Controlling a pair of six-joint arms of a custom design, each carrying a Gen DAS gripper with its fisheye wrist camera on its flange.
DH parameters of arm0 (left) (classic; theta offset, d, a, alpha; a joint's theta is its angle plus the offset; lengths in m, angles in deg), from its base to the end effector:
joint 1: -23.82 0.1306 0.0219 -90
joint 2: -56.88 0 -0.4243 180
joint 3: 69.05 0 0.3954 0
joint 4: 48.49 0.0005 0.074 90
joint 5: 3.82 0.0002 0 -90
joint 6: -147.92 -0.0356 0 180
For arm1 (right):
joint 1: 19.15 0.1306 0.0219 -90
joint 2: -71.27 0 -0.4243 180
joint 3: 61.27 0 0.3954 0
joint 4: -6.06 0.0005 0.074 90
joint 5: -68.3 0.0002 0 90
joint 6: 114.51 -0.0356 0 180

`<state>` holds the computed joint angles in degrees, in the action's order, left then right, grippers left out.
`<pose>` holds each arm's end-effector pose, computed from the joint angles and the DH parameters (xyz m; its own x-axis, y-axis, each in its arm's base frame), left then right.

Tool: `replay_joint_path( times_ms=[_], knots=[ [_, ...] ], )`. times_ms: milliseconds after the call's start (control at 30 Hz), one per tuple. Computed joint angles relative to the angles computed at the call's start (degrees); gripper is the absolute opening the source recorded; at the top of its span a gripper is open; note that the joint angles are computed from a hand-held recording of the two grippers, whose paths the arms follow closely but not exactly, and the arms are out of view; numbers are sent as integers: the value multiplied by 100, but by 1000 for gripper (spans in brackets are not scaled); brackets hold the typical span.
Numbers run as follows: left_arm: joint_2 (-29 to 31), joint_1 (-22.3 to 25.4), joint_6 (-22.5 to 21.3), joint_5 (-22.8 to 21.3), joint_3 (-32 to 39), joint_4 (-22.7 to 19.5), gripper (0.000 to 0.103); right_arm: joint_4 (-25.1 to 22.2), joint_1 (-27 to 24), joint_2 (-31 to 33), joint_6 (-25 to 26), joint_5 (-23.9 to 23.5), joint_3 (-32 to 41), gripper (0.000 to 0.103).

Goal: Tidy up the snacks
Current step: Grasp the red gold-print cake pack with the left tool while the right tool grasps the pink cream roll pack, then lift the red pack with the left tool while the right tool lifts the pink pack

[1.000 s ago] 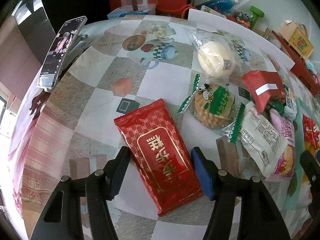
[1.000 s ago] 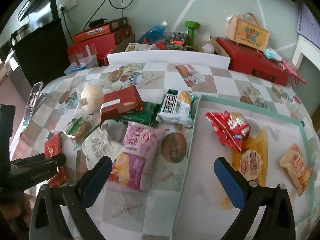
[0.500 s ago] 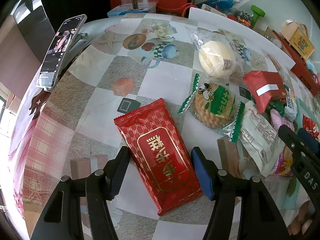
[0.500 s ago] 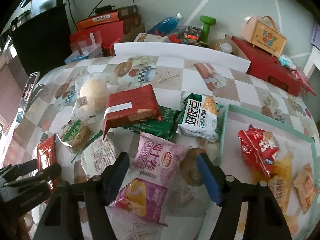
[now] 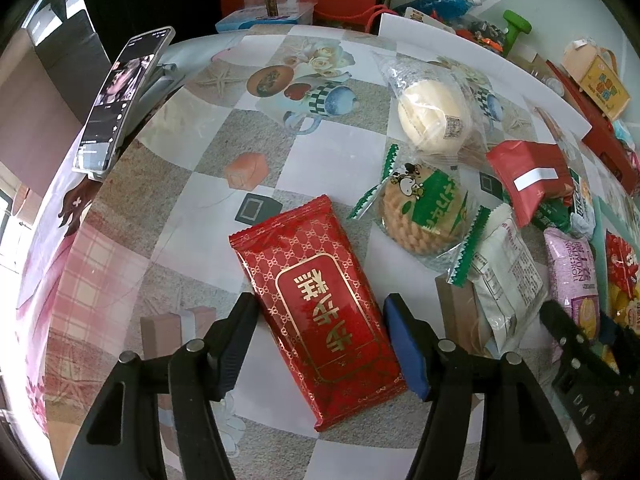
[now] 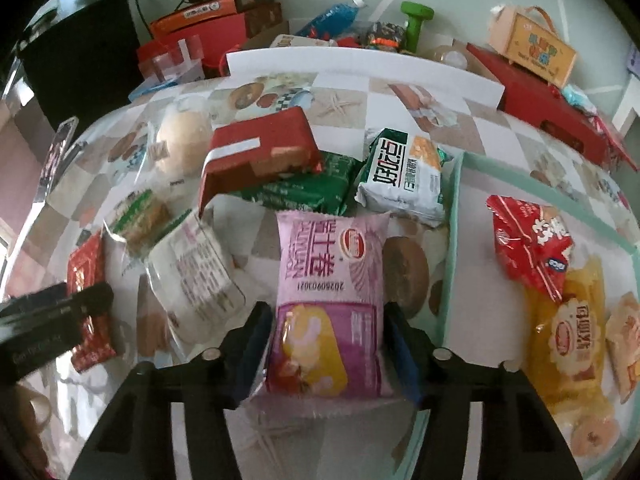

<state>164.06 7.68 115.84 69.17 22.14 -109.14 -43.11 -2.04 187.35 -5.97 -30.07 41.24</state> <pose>0.5331 -0.1440 0.3219 -0.6666 -0.6506 -0.3639 -0.6852 0.7270 -0.0446 0.6128 0.1935 0.3217 -0.6927 -0.5424 -0.4754 -0.6065 0.7947 -0.0230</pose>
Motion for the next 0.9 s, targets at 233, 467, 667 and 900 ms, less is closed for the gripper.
replay_joint_path(
  times_ms=[233, 467, 667, 900],
  knots=[
    [-27, -36, 90, -1, -120, 65, 83, 46, -15, -15, -36, -84, -48, 58],
    [-29, -119, 172, -153, -143, 88, 84, 59, -39, -1, -14, -202, -41, 57],
    [-35, -183, 225, -214, -152, 51, 84, 31, -56, 28, 32, -300, -10, 57],
    [11, -187, 119, -301, -46, 12, 71, -28, -86, 75, 79, -479, 51, 57]
  ],
)
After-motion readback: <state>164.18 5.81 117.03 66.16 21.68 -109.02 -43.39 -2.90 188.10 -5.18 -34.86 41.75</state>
